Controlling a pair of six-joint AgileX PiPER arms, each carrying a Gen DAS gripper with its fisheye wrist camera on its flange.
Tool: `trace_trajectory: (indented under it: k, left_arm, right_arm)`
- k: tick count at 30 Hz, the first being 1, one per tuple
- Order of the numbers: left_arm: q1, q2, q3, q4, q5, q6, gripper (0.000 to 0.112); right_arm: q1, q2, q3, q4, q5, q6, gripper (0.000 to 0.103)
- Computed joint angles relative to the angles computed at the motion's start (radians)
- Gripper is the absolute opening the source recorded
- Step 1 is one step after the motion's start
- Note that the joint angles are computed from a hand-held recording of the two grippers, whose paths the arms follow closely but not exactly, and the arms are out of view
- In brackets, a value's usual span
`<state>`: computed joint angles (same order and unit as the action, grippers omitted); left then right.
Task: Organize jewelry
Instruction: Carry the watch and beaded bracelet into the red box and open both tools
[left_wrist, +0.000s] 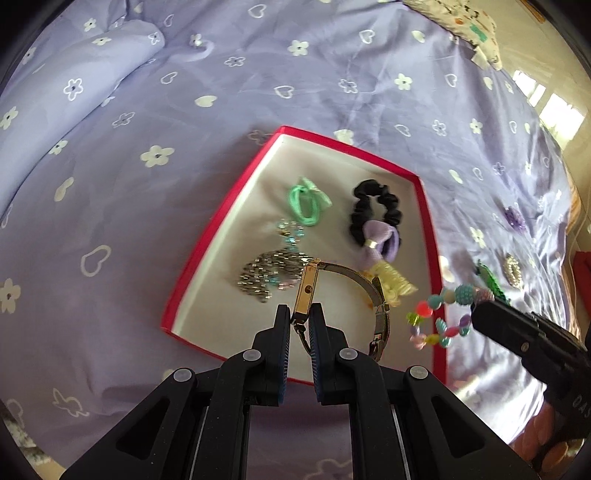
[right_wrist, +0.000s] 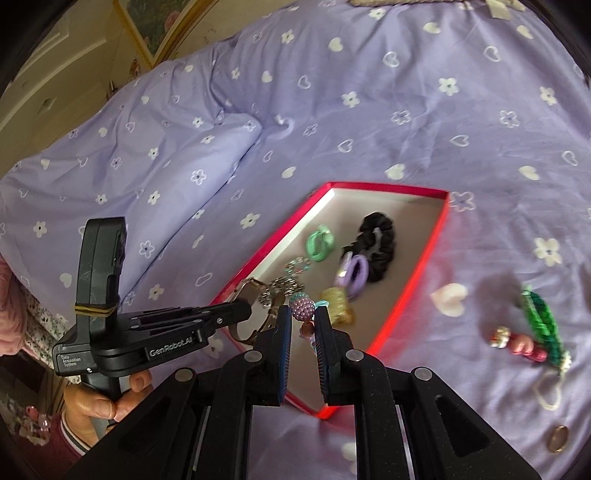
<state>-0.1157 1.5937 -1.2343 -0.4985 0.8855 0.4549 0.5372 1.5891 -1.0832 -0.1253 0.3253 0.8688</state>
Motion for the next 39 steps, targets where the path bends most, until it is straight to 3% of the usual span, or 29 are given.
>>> trace_trajectory:
  k: [11, 24, 34, 39]
  left_arm:
    - [-0.026, 0.089, -0.044, 0.062, -0.049, -0.051, 0.009]
    - [-0.076, 0.157, -0.060, 0.156, -0.100, -0.122, 0.010]
    - [-0.073, 0.165, -0.067, 0.155, -0.087, -0.129, 0.012]
    - [-0.076, 0.150, -0.060, 0.169, -0.094, -0.144, 0.019]
  right_arm:
    - [-0.020, 0.125, -0.059, 0.248, 0.000, -0.246, 0.012]
    - [-0.029, 0.184, -0.105, 0.213, 0.101, -0.231, 0.012]
    - [-0.031, 0.198, -0.119, 0.210, 0.115, -0.238, 0.014]
    - [-0.037, 0.196, -0.115, 0.228, 0.113, -0.251, 0.017]
